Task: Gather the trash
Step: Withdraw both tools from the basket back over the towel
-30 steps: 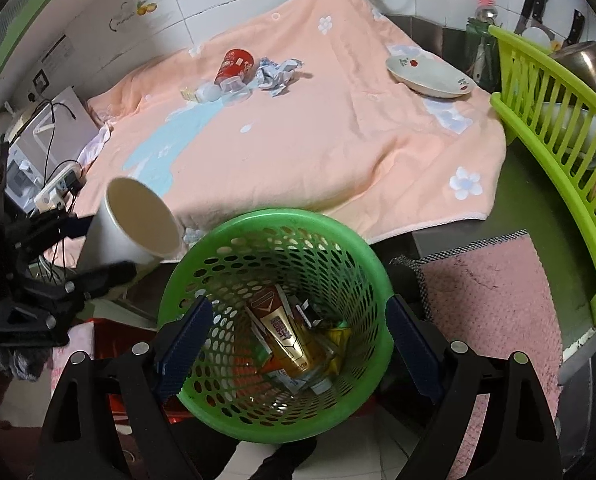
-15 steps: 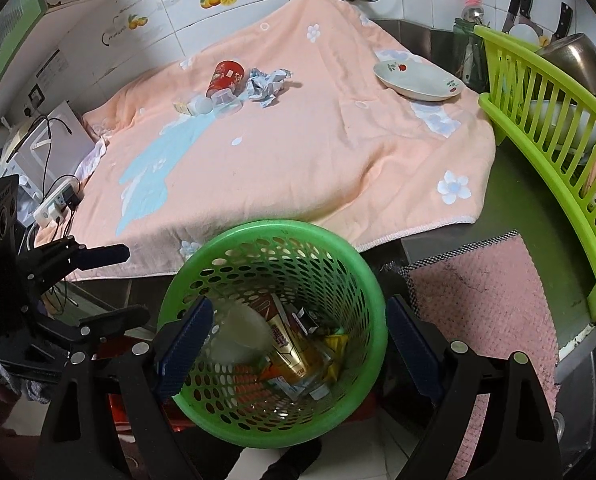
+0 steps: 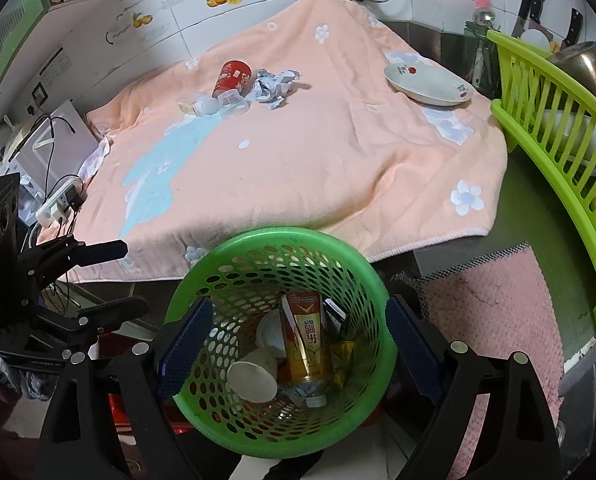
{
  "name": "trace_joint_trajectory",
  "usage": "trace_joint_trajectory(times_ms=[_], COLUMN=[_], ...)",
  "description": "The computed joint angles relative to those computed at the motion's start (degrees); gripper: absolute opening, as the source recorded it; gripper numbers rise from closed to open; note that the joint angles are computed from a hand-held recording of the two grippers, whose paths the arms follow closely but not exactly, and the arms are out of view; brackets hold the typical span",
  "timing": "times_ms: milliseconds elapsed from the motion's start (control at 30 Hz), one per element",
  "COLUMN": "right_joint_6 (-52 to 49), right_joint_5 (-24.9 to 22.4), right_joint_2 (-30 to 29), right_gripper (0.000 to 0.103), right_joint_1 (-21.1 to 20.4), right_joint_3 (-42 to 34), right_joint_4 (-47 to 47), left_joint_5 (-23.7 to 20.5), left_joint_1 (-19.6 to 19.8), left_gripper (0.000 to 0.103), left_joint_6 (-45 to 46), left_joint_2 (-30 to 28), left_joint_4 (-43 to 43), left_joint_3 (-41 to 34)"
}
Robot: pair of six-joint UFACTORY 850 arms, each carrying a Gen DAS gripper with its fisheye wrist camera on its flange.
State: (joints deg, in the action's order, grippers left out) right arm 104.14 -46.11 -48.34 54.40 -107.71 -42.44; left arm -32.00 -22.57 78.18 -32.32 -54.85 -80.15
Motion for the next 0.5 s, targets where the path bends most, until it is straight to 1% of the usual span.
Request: trace_joint_trajectory(times_ms=[267, 433, 500], right_joint_6=[-4.93, -9.11, -11.76], right_joint_5=[-0.41, -0.68, -1.17], right_joint_2=[-3.07, -6.04, -7.94], right_gripper=[0.085, 0.085, 0.085], right_joint_1=[-1.65, -3.10, -3.86], right_joint_3=[-5.66, -11.04, -14.44], right_joint_4=[1.25, 2.66, 3.69], left_joint_5=[0.13, 0.42, 0.55], left_joint_1=[1.65, 2.87, 3.28], left_gripper=[0.077, 0.077, 0.077], left_joint_6=[-2.95, -6.01, -7.19], left_joint_2=[-2.11, -4.07, -4.88], left_joint_4=[0.85, 1.94, 2.55], left_joint_3=[-3.81, -7.32, -8.68])
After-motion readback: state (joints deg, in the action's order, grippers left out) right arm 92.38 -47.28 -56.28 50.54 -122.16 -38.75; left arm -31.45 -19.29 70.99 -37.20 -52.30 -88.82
